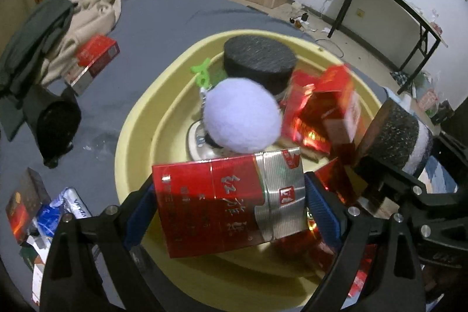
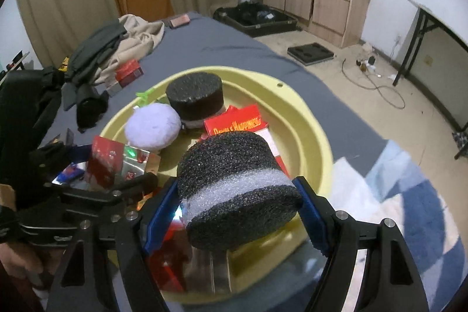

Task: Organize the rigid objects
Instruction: 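Carry both held items into the yellow tray and open both tools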

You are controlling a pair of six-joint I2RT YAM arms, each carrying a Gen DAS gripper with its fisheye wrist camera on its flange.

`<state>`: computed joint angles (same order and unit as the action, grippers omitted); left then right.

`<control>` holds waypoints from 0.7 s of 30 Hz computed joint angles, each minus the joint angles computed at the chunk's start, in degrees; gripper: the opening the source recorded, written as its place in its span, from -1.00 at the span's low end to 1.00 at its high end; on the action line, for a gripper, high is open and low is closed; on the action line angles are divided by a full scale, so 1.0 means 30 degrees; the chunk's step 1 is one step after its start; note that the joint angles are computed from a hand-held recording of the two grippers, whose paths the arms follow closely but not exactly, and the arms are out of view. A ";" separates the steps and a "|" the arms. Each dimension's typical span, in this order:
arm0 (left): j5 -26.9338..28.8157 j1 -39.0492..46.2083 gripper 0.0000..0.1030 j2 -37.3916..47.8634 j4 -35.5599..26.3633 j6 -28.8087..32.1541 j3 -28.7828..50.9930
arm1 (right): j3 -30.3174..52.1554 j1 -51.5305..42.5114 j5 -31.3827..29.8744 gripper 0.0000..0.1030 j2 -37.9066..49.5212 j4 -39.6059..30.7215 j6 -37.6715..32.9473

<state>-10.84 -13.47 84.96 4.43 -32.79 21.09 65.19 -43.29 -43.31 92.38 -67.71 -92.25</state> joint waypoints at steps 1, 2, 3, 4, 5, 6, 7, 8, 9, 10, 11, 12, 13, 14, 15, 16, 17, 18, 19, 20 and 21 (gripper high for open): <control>-0.0022 -0.0018 0.80 0.0027 0.0152 0.0080 -0.0051 | -0.0170 0.0359 0.0044 0.50 0.0072 0.0422 0.0472; -0.0113 -0.0068 0.80 0.0056 0.0338 0.0204 -0.0110 | -0.0215 0.0549 -0.0110 0.50 0.0187 0.0663 0.0707; -0.0168 -0.0126 0.81 0.0155 0.0437 0.0330 -0.0095 | -0.0333 0.0552 -0.0233 0.51 0.0138 0.0787 0.0700; -0.0177 -0.0152 0.81 0.0218 0.0532 0.0353 -0.0087 | -0.0335 0.0645 -0.0268 0.51 0.0207 0.1141 0.0931; -0.0203 -0.0219 0.82 0.0165 0.0485 0.0240 -0.0092 | -0.0324 0.0608 -0.0231 0.52 0.0323 0.1218 0.0920; -0.0138 -0.0193 0.82 0.0128 0.0391 0.0135 -0.0057 | -0.0337 0.0747 -0.0195 0.52 0.0446 0.1329 0.1032; -0.0058 -0.0155 0.82 0.0030 0.0305 -0.0058 -0.0063 | -0.0372 0.0834 -0.0210 0.55 0.0488 0.1427 0.1080; 0.0018 -0.0111 0.82 -0.0026 0.0249 -0.0159 -0.0050 | -0.0423 0.0875 -0.0257 0.56 0.0481 0.1414 0.1014; 0.0072 -0.0081 0.83 -0.0107 0.0057 -0.0252 0.0005 | -0.0541 0.0846 -0.0287 0.58 0.0366 0.1365 0.0966; 0.0108 -0.0116 0.85 -0.0181 -0.0154 -0.0281 0.0050 | -0.0364 0.0608 -0.0314 0.65 0.0459 0.0874 0.0569; 0.0064 -0.0241 0.86 -0.0285 -0.0451 -0.0350 0.0106 | -0.0151 0.0348 -0.0390 0.70 0.0603 0.0326 0.0137; -0.0089 -0.0374 0.94 -0.0501 -0.0852 -0.0517 0.0134 | 0.0239 0.0073 -0.0567 0.79 0.0836 -0.0310 -0.0270; -0.0166 -0.0435 1.00 -0.1001 -0.1149 -0.0794 -0.0017 | 0.0454 -0.0185 -0.0819 0.84 0.0907 -0.0714 -0.0421; -0.0368 -0.0568 1.00 -0.1432 -0.1445 -0.1041 -0.0119 | 0.0898 -0.0504 -0.1048 0.84 0.1151 -0.1487 -0.0812; -0.0774 -0.0864 1.00 -0.2045 -0.2044 -0.1276 -0.0156 | 0.1487 -0.0896 -0.1139 0.88 0.1533 -0.2350 -0.1425; -0.0971 -0.0957 1.00 -0.2347 -0.2426 -0.1352 -0.0112 | 0.2121 -0.1305 -0.1291 0.94 0.1906 -0.3367 -0.2103; -0.1280 -0.1258 1.00 -0.2956 -0.3222 -0.1780 -0.0012 | 0.2489 -0.1570 -0.1351 0.97 0.2174 -0.3895 -0.2516; -0.1502 -0.1486 1.00 -0.3370 -0.3771 -0.2188 0.0086 | 0.3228 -0.2005 -0.1370 0.99 0.2610 -0.4887 -0.3219; -0.1844 -0.1876 1.00 -0.3840 -0.4425 -0.2772 0.0239 | 0.3789 -0.2325 -0.1365 0.99 0.3001 -0.5557 -0.3732; -0.2308 -0.2429 1.00 -0.4349 -0.5158 -0.3414 0.0470 | 0.4464 -0.2710 -0.1369 0.99 0.3452 -0.6295 -0.4312; -0.3105 -0.3400 1.00 -0.4888 -0.6083 -0.4356 0.0817 | 0.5528 -0.3275 -0.1387 0.99 0.4131 -0.7321 -0.5143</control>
